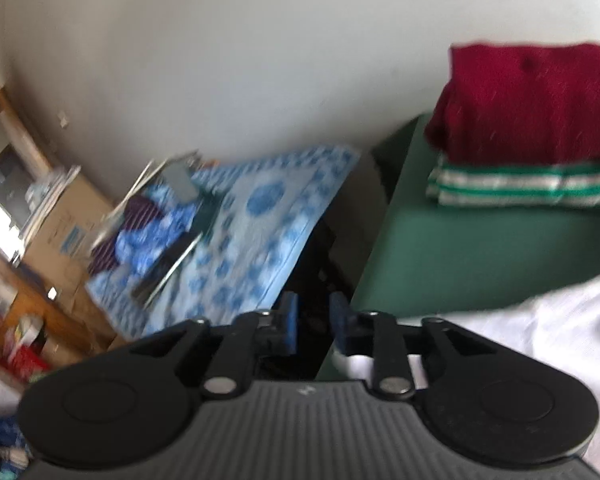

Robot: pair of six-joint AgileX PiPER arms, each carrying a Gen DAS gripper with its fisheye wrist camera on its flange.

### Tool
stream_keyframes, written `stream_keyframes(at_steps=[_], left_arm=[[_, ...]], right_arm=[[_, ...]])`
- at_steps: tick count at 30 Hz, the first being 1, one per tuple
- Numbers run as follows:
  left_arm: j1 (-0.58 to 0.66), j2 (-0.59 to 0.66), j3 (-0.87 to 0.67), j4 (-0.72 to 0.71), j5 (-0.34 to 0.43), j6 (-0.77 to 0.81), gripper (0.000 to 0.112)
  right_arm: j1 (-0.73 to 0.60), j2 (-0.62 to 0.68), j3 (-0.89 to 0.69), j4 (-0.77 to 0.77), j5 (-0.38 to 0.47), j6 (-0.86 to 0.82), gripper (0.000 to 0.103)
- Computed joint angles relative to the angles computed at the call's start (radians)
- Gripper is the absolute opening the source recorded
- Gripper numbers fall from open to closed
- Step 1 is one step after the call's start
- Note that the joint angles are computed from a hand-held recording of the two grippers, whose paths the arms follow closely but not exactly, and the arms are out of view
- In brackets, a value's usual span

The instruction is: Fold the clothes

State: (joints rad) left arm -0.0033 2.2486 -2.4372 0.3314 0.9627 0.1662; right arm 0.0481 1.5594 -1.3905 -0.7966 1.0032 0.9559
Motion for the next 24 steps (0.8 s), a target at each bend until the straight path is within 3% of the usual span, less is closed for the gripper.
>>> stream_keyframes(at_steps=[2, 4, 6, 8, 10, 12, 14, 15, 18, 22, 24], left_arm=[[0.011, 0.028, -0.114, -0.032, 0.049, 0.029, 0.042], [0.025, 0.007, -0.137, -0.092, 0.048, 0.064, 0.036], [0.044, -0.089, -0.007, -0.238, -0.014, 0.165, 0.034], [0.035, -0.197, 0.179, -0.358, -0.086, 0.294, 0.046], [0.008, -0.278, 0.343, -0.433, -0.108, 0.358, 0.054], [-0.026, -0.33, 0.474, -0.469, -0.116, 0.397, 0.054], [-0.061, -0.365, 0.583, -0.493, -0.12, 0.428, 0.053], [-0.079, -0.379, 0.633, -0.5, -0.128, 0.44, 0.053], [-0.129, -0.405, 0.758, -0.507, -0.174, 0.471, 0.053], [-0.169, -0.431, 0.892, -0.531, -0.277, 0.535, 0.054], [-0.175, -0.448, 0.935, -0.557, -0.321, 0.572, 0.057]], right_arm=[[-0.042, -0.05, 0.042, 0.051, -0.01, -0.028, 0.011], [-0.08, -0.097, 0.081, 0.139, -0.032, -0.083, 0.034], [-0.116, -0.128, 0.125, 0.247, -0.088, -0.126, 0.045], [-0.111, -0.129, 0.159, 0.306, -0.135, -0.117, 0.053], [-0.087, -0.1, 0.165, 0.311, -0.133, -0.086, 0.06], [-0.048, -0.086, 0.175, 0.279, -0.115, -0.022, 0.056], [-0.021, -0.092, 0.189, 0.255, -0.127, -0.037, 0.024], [-0.013, -0.093, 0.184, 0.252, -0.125, -0.056, 0.0], [0.052, -0.132, 0.159, 0.074, -0.016, 0.05, 0.001], [0.035, -0.136, 0.16, 0.056, 0.121, 0.013, 0.002], [0.025, -0.112, 0.151, 0.07, 0.175, -0.036, 0.01]])
